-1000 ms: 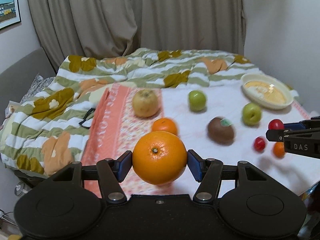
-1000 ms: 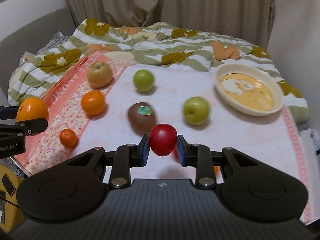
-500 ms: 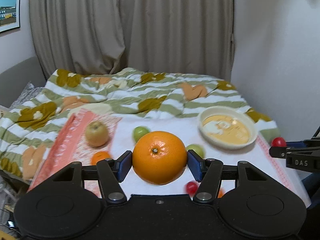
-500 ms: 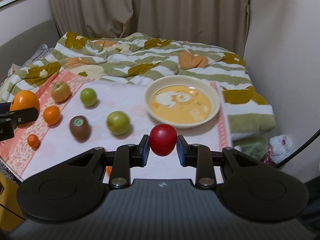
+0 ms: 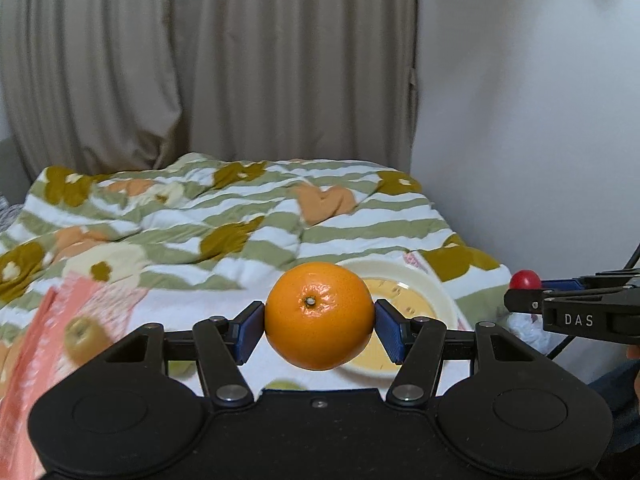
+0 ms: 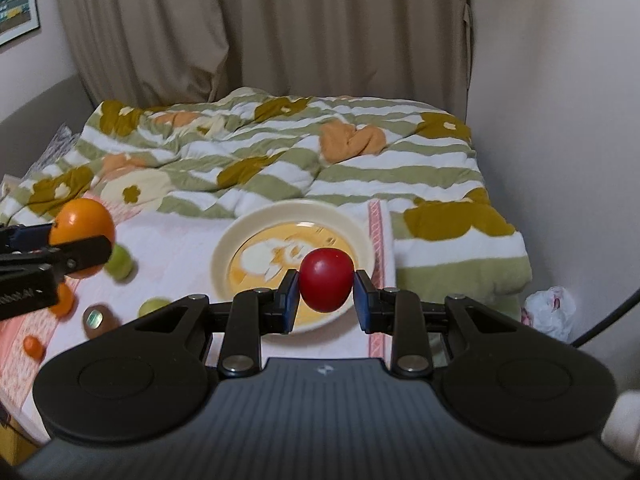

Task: Organize fruits
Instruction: 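Lift and carry the orange and the red plum over the white bowl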

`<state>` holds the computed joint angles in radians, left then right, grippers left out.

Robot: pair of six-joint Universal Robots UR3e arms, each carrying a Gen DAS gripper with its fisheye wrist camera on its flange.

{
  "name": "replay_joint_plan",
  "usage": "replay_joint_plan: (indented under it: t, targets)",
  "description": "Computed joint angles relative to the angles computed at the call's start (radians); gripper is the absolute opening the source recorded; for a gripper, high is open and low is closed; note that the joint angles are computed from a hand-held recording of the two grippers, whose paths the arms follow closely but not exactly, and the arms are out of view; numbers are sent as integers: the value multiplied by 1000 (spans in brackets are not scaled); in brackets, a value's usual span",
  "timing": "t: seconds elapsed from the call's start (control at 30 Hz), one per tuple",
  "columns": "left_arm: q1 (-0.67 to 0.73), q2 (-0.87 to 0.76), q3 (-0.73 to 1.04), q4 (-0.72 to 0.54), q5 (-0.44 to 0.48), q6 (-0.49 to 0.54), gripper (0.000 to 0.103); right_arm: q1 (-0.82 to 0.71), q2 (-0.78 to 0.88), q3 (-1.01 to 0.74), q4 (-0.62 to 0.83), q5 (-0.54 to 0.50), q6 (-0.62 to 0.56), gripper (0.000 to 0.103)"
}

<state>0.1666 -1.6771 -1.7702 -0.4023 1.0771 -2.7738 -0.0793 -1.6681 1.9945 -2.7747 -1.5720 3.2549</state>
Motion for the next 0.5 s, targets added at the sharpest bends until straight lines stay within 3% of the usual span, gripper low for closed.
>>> replay_joint_plan:
  t: [0.2,0.5]
  targets:
    - [-135,-274,314,-43,87,-29,64,-89,140,-124,-1,64,-17,44]
    - [-256,-694,882,-259,178,32,64,-134,358,-313,12,94,-17,44]
